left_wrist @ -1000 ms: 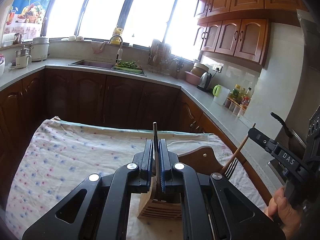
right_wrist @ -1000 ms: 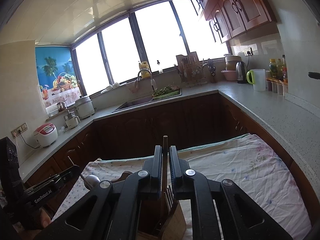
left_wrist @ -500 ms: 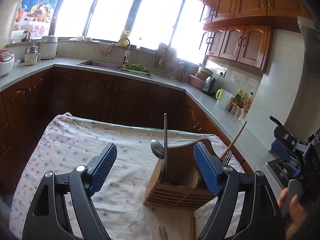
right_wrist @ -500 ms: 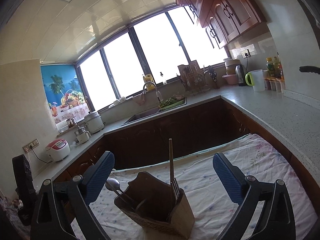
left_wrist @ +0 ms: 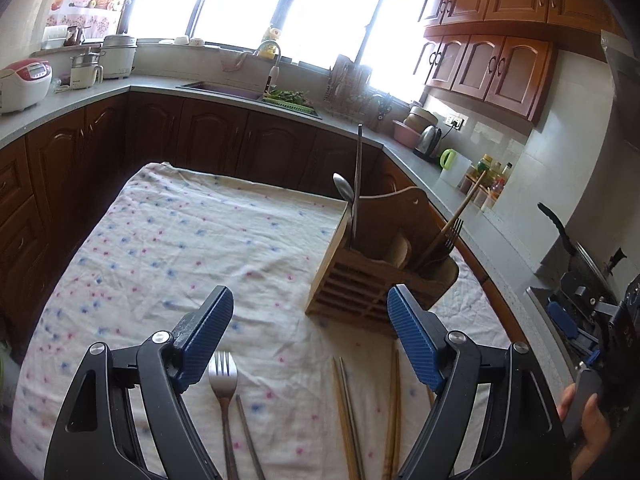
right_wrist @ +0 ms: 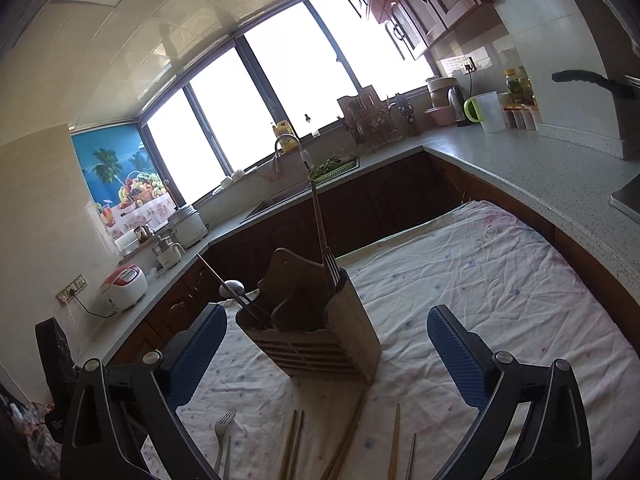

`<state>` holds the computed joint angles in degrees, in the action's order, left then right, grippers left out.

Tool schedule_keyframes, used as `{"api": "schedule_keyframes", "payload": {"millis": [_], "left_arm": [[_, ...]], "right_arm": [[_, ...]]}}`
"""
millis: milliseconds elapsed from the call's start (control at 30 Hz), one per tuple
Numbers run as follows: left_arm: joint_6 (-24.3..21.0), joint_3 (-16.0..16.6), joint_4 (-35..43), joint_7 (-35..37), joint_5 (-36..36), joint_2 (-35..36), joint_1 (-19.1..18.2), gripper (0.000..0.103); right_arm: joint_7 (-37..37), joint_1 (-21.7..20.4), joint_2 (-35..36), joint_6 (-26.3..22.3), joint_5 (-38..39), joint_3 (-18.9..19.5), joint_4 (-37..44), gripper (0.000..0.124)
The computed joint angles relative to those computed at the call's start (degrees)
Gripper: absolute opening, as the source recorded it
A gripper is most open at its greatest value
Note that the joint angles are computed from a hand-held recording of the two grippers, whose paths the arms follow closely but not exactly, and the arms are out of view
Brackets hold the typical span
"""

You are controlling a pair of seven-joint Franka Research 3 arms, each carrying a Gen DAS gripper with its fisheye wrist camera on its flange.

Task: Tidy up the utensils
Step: 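Move the left tool back to the chopsticks on the cloth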

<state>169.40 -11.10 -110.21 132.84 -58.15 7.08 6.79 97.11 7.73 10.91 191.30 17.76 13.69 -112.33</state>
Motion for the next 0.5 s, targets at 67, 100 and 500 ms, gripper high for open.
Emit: {"api": "schedule_keyframes", "payload": {"millis": [67, 100, 500], "left_arm": [[-0.4, 0.2, -2.4, -0.6, 0.4, -1.4, -0.2, 0.081], [-0.6, 0.5, -3.5, -0.9, 0.5, -2.0, -0.4, 0.081], [-2.3, 3.8, -11.1, -4.5, 3.5, -5.4, -3.8, 0.081]], "right_arm": [[0.9, -1.9, -1.4, 0.3, 0.0, 1.8, -2.7, 0.101], [1.6, -3.2, -2.2, 0.5, -0.4, 3.0, -4.1, 0.101], [11.8, -9.1, -6.8, -0.9, -9.3, 7.7, -13.8, 0.101]]}}
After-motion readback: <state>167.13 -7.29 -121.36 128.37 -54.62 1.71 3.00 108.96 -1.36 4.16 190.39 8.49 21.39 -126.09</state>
